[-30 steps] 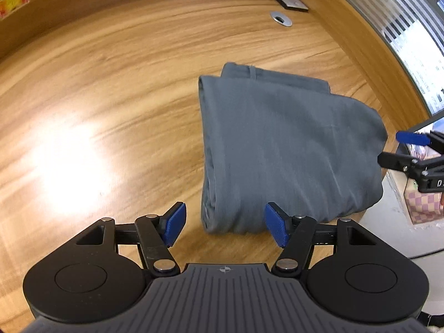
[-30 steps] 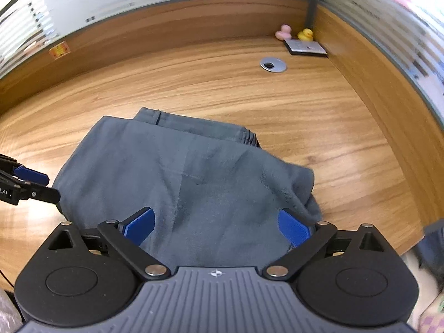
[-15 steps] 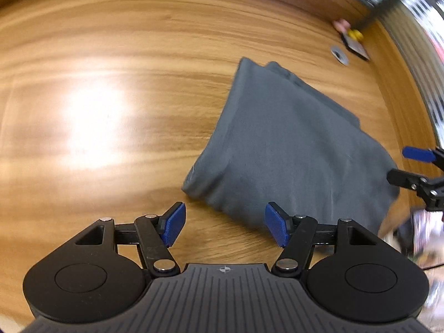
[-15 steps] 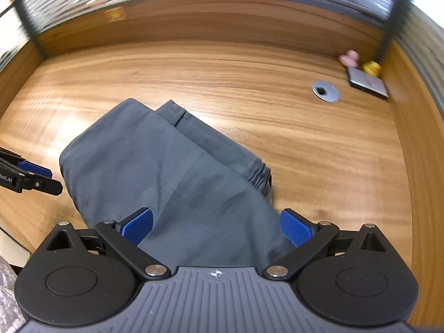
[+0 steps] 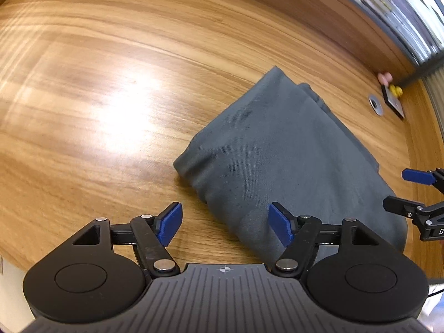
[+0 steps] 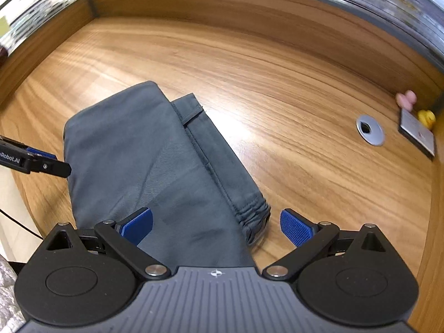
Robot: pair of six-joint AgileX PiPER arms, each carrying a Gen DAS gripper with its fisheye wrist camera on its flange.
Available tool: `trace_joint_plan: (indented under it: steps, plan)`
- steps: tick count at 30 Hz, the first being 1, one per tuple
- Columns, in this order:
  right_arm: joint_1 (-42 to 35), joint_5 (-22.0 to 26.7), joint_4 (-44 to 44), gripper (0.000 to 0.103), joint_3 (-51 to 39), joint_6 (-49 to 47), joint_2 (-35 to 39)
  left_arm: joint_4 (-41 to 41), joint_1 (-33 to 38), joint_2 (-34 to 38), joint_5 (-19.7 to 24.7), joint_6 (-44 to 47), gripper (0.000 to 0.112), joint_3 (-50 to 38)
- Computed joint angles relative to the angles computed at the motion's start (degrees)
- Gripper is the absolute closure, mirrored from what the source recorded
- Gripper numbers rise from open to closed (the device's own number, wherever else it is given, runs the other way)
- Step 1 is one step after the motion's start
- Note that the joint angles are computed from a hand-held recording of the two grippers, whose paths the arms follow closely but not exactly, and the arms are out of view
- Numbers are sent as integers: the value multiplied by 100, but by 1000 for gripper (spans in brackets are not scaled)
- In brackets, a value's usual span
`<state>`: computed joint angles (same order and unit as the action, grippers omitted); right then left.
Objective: Fold clothes
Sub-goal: 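Move both open tools to the end of the folded trouser bundle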
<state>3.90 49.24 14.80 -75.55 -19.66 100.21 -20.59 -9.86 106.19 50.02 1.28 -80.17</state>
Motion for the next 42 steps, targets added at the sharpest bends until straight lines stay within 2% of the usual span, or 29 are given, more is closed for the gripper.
trace_joint_plan:
  steps: [10, 18, 22, 34, 42]
  plan:
    - [-229, 335, 440, 1, -344, -1066, 537, 97, -3, 112, -212, -562, 38, 36]
    - [-488, 671, 717, 1, -585, -1751, 1008, -48, -35, 328, -353, -555, 37, -114]
    - [-736, 1034, 1059, 1, -855, -2168, 1297, -29, -62, 558, -275, -624, 37, -392]
    - [-896, 1722, 1331, 1, -1518, -2525, 1932, -20, -96, 814, -164, -705, 33, -671]
    - [-735, 1634, 1367, 0, -1578, -2613, 2029, -121, -104, 898, -172, -727, 29, -686]
